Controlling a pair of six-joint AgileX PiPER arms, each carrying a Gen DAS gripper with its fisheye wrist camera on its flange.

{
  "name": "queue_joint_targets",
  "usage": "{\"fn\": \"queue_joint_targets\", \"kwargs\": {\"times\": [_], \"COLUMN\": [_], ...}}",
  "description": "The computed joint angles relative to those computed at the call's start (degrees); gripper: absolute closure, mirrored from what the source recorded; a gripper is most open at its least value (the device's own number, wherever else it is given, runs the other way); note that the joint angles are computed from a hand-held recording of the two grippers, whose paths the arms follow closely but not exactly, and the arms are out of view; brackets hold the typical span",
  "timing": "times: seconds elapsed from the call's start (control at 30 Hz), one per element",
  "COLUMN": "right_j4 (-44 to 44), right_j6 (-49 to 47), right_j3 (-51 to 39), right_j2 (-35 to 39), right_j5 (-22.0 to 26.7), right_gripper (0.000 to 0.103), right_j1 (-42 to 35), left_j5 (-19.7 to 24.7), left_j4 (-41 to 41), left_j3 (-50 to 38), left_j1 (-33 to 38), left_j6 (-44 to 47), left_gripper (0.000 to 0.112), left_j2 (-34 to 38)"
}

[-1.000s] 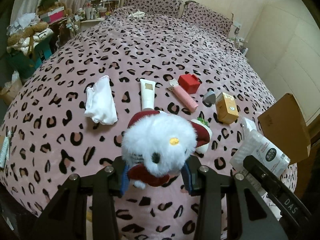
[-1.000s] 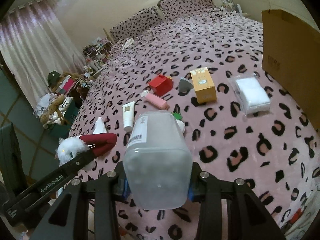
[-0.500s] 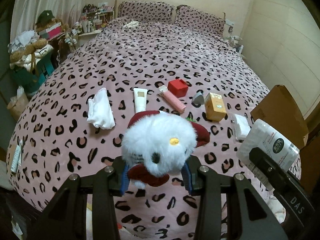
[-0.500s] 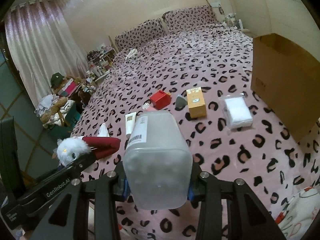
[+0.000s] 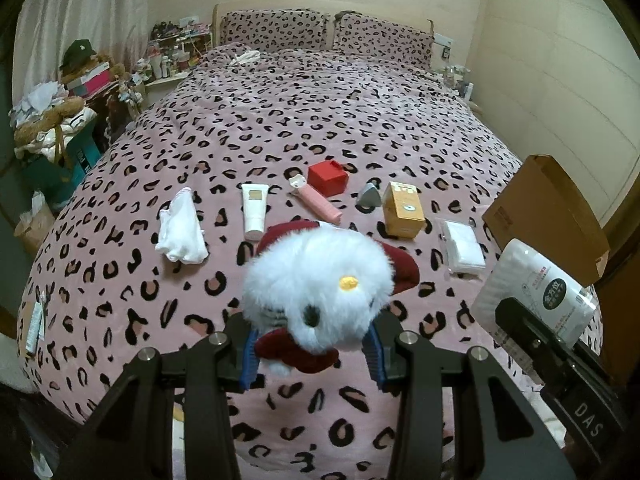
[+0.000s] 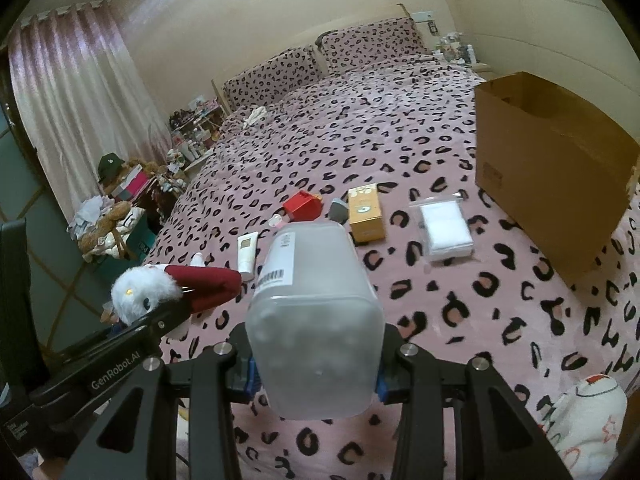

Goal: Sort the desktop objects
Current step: 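Lift and carry the plush and tub with both tools toward the cardboard box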

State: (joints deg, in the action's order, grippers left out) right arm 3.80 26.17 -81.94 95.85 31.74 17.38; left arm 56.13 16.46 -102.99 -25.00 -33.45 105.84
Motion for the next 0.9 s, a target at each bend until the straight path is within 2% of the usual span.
{"fn": "queue_joint_targets", "kwargs": {"times": [0.43,0.9], "right_j4": [3.11,4.57], "right_j6": [-3.16,-4.31], "right_j3": [5.35,7.2], "right_j2": [-4.52,-6.38], "right_j5": [-1.29,-1.17], "right_gripper": [0.062,0.062], "right_j1": [-5.28,-9.21], "left_j5": [3.14,6.1], "left_j4": [0.07,-0.51], "left_j3": [-6.75,-13.91], "left_j1": [-4.58,-6.55], "left_j6": [0.36,1.73], "left_gripper": [0.069,0.069], "left_j2": [4.5,9.61]}}
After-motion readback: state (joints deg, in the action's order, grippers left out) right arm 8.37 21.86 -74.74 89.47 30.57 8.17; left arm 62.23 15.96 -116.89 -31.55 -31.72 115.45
